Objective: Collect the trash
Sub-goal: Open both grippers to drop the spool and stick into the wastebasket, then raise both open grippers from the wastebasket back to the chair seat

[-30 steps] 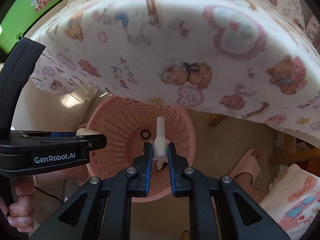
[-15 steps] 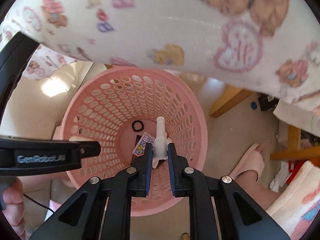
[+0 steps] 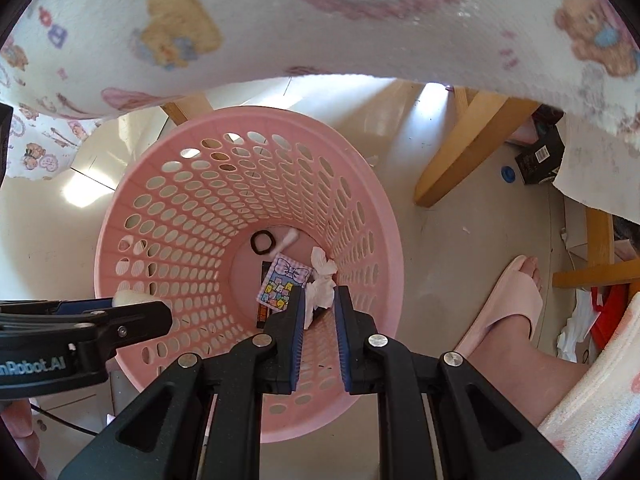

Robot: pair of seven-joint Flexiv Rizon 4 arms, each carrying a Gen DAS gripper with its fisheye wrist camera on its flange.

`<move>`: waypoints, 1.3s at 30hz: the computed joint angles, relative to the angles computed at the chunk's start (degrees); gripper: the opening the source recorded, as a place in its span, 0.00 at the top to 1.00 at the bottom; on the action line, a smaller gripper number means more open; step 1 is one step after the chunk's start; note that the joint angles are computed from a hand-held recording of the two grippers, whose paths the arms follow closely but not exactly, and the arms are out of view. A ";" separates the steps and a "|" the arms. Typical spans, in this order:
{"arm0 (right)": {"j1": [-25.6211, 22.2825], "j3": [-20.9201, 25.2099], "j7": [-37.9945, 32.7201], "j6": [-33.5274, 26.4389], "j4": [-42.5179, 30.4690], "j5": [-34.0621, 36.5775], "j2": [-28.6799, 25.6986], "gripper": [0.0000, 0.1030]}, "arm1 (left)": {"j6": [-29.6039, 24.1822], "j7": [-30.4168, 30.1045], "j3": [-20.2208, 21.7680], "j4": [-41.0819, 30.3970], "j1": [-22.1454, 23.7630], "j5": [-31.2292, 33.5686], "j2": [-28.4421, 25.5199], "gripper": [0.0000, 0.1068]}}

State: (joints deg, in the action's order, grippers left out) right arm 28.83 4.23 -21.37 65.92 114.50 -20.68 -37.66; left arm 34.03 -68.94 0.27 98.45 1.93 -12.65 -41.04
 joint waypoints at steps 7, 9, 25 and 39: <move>1.21 -1.28 1.66 0.27 0.61 -1.13 0.40 0.75 | 2.43 -1.96 1.34 0.13 -1.54 3.06 1.07 0.34; 1.25 -1.27 2.05 0.44 0.67 -1.38 0.55 0.75 | 3.79 -2.31 1.71 0.34 -2.07 4.28 1.66 0.34; 4.12 -6.06 16.65 -4.01 3.77 -15.87 6.14 0.51 | 11.06 -5.73 3.88 1.88 -4.01 12.76 8.26 0.21; 2.23 -6.73 32.83 -5.97 8.32 -39.67 18.99 0.46 | 31.95 2.38 -0.28 12.20 0.33 3.37 17.97 0.19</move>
